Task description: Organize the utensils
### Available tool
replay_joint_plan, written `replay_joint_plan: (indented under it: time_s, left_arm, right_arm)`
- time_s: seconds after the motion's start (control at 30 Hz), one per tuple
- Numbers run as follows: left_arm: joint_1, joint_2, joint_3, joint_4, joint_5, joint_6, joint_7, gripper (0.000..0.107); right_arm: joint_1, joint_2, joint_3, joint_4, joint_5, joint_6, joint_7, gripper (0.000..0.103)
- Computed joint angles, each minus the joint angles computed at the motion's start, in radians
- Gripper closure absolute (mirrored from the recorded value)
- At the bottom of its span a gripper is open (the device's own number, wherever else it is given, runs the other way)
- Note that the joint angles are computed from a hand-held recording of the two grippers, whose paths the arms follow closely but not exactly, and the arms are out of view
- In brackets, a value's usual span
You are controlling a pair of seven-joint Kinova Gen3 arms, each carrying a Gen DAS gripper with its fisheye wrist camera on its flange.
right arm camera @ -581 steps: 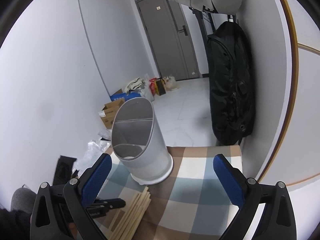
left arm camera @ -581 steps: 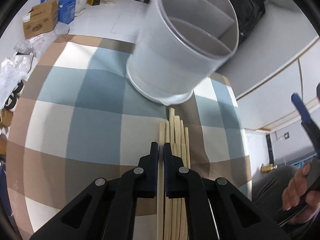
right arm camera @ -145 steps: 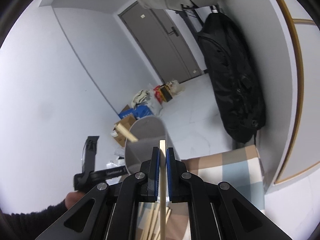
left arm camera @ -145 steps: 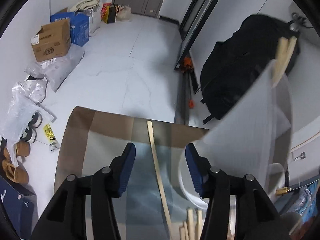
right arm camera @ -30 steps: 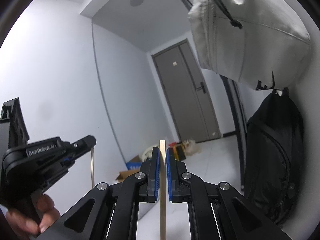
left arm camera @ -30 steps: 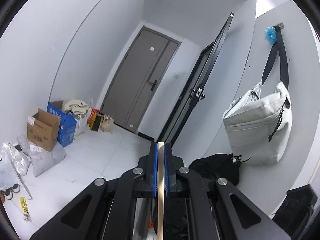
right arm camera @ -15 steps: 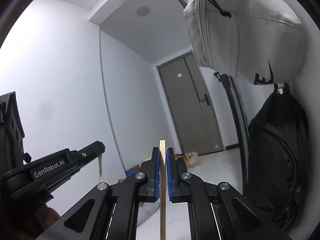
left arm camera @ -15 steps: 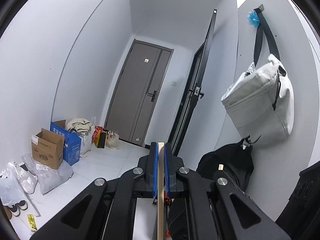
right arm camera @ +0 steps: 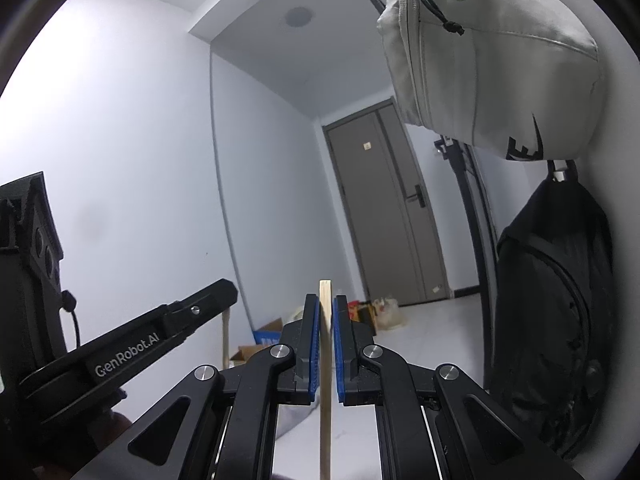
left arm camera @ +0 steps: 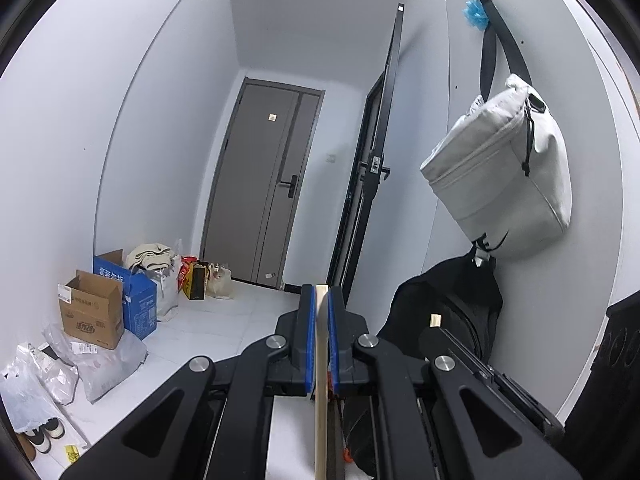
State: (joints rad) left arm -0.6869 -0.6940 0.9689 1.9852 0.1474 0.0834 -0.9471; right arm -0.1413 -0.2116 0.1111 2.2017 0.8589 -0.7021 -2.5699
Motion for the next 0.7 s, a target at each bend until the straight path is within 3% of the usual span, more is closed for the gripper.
replay_joint_plan:
  time_s: [0.17,0.27,0.5,0.7]
  left_arm:
    - [0.000,0.022,-0.014,-0.032,0.000,0.027,0.000,0.106]
    - [-0.021,0.020,-0.019,-0.048,-0.004,-0.001,-0.001,0.106]
    - [-0.116,-0.040,0.045,-0.053,0.013,-0.035,0.008,0.106]
    - [-0.117,-0.048,0.076,-0.021,0.019,-0.046,0.009,0.106]
  right_arm:
    - [-0.002,-0.022,0.013,0.010,0.050,0.017,-0.040,0.097]
    - [-0.004,-0.032,0.018,0.014,0.050,0.023,-0.038,0.097]
    - [-0.013,-0.058,0.039,0.033,0.075,0.025,-0.065,0.097]
    - [-0.025,-0.060,0.061,0.037,0.117,0.032,-0.110,0.097]
